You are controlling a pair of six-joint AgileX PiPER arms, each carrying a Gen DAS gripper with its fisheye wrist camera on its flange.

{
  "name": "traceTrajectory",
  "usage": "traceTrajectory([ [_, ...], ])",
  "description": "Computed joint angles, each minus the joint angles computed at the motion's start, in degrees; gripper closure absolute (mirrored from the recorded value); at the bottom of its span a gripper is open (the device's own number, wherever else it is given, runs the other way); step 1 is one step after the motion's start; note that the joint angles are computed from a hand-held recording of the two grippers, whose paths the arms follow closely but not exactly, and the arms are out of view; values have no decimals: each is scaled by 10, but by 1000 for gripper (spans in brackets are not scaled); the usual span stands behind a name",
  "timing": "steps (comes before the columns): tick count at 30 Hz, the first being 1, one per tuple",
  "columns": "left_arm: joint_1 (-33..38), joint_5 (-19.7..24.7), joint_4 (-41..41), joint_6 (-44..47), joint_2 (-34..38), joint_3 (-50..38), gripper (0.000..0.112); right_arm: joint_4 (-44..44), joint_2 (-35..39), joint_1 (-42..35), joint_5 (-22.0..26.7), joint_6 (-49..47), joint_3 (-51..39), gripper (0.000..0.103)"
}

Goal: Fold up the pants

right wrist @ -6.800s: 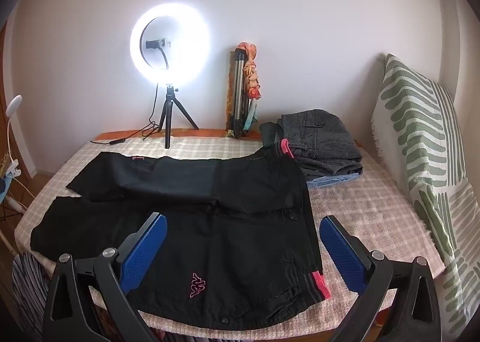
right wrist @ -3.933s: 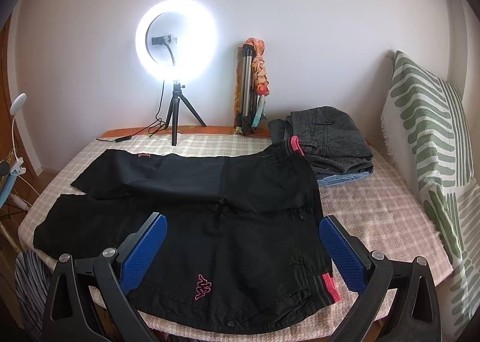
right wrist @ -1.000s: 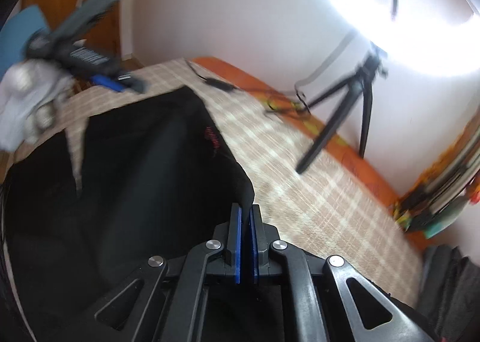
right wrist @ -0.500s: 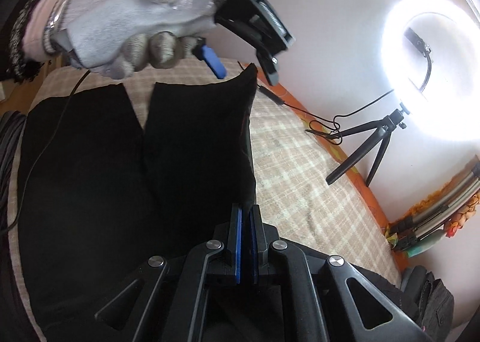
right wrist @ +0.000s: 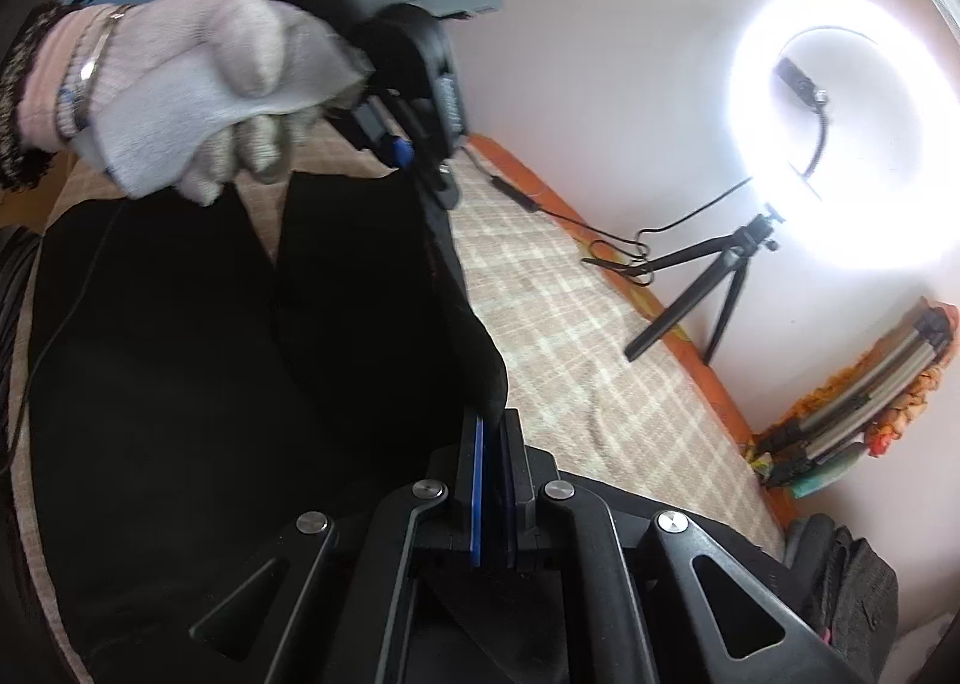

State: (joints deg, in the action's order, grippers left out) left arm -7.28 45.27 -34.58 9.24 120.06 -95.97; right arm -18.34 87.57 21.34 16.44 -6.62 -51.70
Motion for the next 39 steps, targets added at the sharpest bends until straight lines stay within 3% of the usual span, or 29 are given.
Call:
traceTrajectory([
  [8,2,-61,-68,96,-144,160,106,-42,-96,20,34,69,27,101],
  [12,16,-89,-138,174,-239,281,106,-58,-157,49,67,93,56,101],
  [20,21,-157,-233,256,-385,518,106,-116,-257,185,142,208,143,101],
  [23,29,-164,-287,301,-401,585,106,-151,-274,254,171,267,175,101],
  [28,69,-158,-427,428,-400,659,106,-142,-278,296,186,281,209,101],
  [32,103,-152,-501,474,-393,679,94,-141,-276,314,194,288,224,101],
  [39,114,-191,-578,519,-390,688,96,-125,-263,296,185,258,227,101],
])
